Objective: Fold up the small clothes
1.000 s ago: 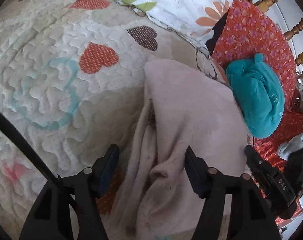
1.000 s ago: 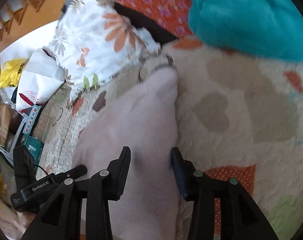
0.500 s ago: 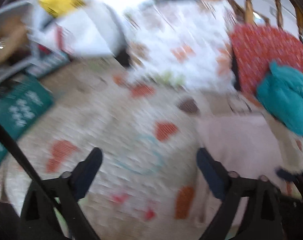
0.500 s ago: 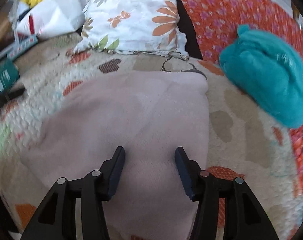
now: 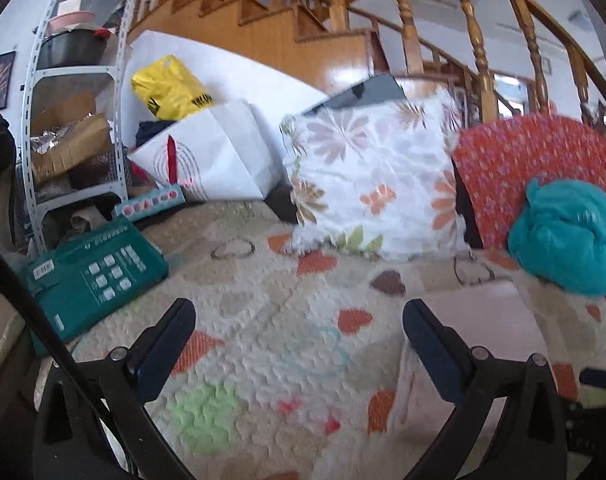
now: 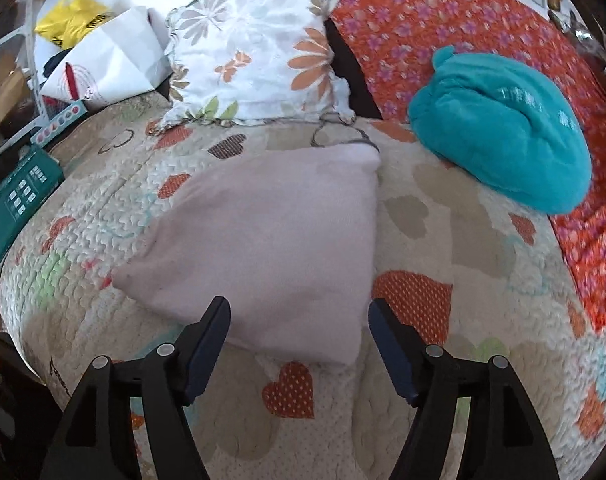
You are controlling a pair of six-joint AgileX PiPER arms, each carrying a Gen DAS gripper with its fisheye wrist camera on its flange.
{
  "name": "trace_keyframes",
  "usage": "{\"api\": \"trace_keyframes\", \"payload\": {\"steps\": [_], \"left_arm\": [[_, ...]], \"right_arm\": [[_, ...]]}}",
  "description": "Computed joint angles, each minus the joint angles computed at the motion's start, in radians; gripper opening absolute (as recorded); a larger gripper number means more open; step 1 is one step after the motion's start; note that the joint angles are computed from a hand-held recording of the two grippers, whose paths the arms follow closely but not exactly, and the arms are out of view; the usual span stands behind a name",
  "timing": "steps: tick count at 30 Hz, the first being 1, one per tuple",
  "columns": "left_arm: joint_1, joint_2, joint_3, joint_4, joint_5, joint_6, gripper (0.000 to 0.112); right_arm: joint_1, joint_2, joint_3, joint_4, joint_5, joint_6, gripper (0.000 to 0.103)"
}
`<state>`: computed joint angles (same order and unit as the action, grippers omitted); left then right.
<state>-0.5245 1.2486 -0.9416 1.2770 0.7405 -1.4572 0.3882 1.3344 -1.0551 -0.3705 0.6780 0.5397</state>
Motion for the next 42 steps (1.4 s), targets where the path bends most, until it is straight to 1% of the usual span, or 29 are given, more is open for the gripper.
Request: {"api": "trace_keyframes", "payload": {"steps": [3,5,6,8,9,11,15,19,23,25,27,29,31,35,39,42], "left_arm": [[0.002,0.035,-0.003,-0.069,-0.033,0.069,0.103],[0.013,0.074,-0.023,-0.155,-0.054,0.177,0.103],[0.030,0.095,-0.038,-0.228,-0.075,0.259,0.103],[0.057,0.124,-0.049,-0.341,-0.107,0.362,0.103],[0.071,0.149,-0.065,-0.417,-0.109,0.426,0.103],[0.096,0.184,-0.078,-0.521,-0.118,0.506,0.103],[0.119,0.259,-0.105,-0.640,-0.083,0.604,0.103],[0.144,0.305,-0.115,-0.739,-0.072,0.700,0.103],[0.161,0.354,-0.142,-0.841,-0.049,0.813,0.103],[0.170,0.375,-0.148,-0.880,-0.043,0.847,0.103],[0.183,0.372,-0.140,-0.903,-0.059,0.848,0.103],[0.196,0.374,-0.143,-0.937,-0.060,0.869,0.103],[0.200,0.372,-0.135,-0.940,-0.072,0.860,0.103],[0.182,0.366,-0.113,-0.885,-0.092,0.798,0.103],[0.199,0.368,-0.122,-0.934,-0.085,0.835,0.103],[0.210,0.369,-0.130,-0.973,-0.078,0.870,0.103]], "right_arm": [[-0.019,0.022,0.000,0.037,0.011,-0.006,0.077],[-0.030,0.035,-0.001,0.053,0.013,-0.012,0.077],[-0.035,0.041,0.001,0.063,0.012,-0.017,0.077],[-0.038,0.050,0.004,0.065,0.013,-0.019,0.078],[-0.038,0.058,0.004,0.062,0.015,-0.015,0.079],[-0.039,0.072,0.004,0.061,0.018,-0.010,0.079],[-0.063,0.105,0.001,0.116,0.027,-0.042,0.079],[-0.083,0.124,0.007,0.166,0.039,-0.072,0.079],[-0.073,0.142,0.004,0.176,0.050,-0.084,0.079],[-0.060,0.149,-0.003,0.166,0.056,-0.083,0.079],[-0.041,0.153,-0.007,0.138,0.062,-0.065,0.080],[-0.032,0.158,-0.011,0.122,0.070,-0.058,0.082],[-0.035,0.163,-0.017,0.124,0.077,-0.061,0.082],[-0.062,0.166,-0.021,0.158,0.077,-0.083,0.082],[-0.078,0.173,-0.024,0.182,0.074,-0.097,0.083],[-0.073,0.176,-0.027,0.172,0.076,-0.089,0.084]]}}
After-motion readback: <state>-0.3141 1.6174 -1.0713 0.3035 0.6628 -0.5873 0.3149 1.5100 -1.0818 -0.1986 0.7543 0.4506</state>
